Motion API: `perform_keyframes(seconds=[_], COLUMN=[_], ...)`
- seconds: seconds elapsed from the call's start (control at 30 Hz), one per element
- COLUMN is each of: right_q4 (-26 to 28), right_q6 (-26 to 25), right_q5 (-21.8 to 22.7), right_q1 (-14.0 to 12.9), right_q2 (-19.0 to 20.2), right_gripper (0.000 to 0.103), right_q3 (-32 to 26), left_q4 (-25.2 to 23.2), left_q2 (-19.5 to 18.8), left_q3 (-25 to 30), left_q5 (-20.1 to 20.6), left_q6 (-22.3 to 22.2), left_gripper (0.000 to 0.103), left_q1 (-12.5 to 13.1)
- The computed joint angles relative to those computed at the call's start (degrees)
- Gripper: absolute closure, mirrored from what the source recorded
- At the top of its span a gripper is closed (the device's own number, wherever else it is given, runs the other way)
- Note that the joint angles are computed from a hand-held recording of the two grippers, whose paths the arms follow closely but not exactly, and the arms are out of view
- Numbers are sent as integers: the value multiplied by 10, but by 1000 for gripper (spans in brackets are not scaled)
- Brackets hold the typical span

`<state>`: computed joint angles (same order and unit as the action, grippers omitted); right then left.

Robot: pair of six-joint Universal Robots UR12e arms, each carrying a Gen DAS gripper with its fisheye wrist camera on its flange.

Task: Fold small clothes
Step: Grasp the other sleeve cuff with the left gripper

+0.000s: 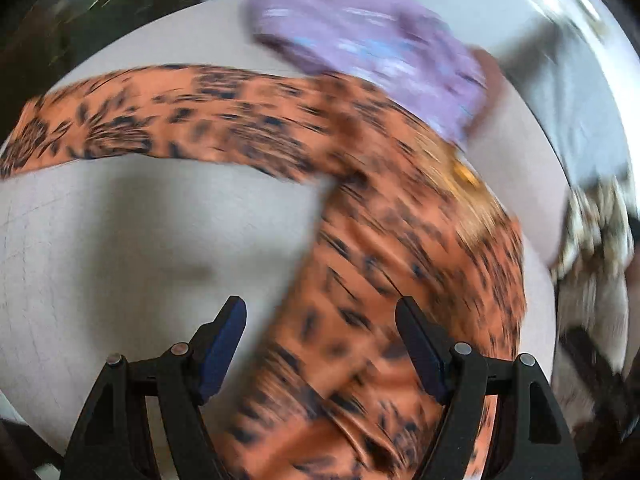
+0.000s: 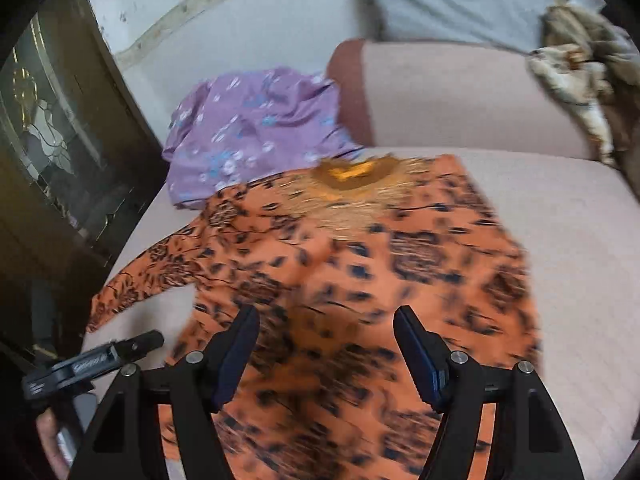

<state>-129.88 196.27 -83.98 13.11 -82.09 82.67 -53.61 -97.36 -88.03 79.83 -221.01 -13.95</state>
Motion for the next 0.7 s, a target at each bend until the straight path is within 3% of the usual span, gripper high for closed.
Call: perform_keyframes(seconds=[0.13,0.27,0.33,0.37,0.43,0.5,0.6,0.7], right_q4=[-6,18,23,28,35,38,34,33], right_q6=[5,-7,-14,-17,-17,-14,-16,-12], right_q5=[74,128,135,140,152,166,176,181], right_q1=[12,26,34,37,40,41,43,42], right_q2=[54,97,113,120,132,139,143,144], right_gripper=[30,31,34,36,52,57,59,60], right_q3=[-49,-92,-107,-114,-122,-127,-123,-122], left_q4=[13,12,69,92,88,98,115,144], left_q2=[5,21,34,38,41,49,56,56], left_q3=[-24,-53,-86,-97,-96,-107,-122,-137], left_q5=[-19,2,-43,-49,-35,-34,-32,-58], left_q6=[-67,-121,-152,-169,-178,-214,-251,-302], left_gripper=[25,25,25,25,26,27,30,32], left_q1=[51,91,116,123,129,136,149,172])
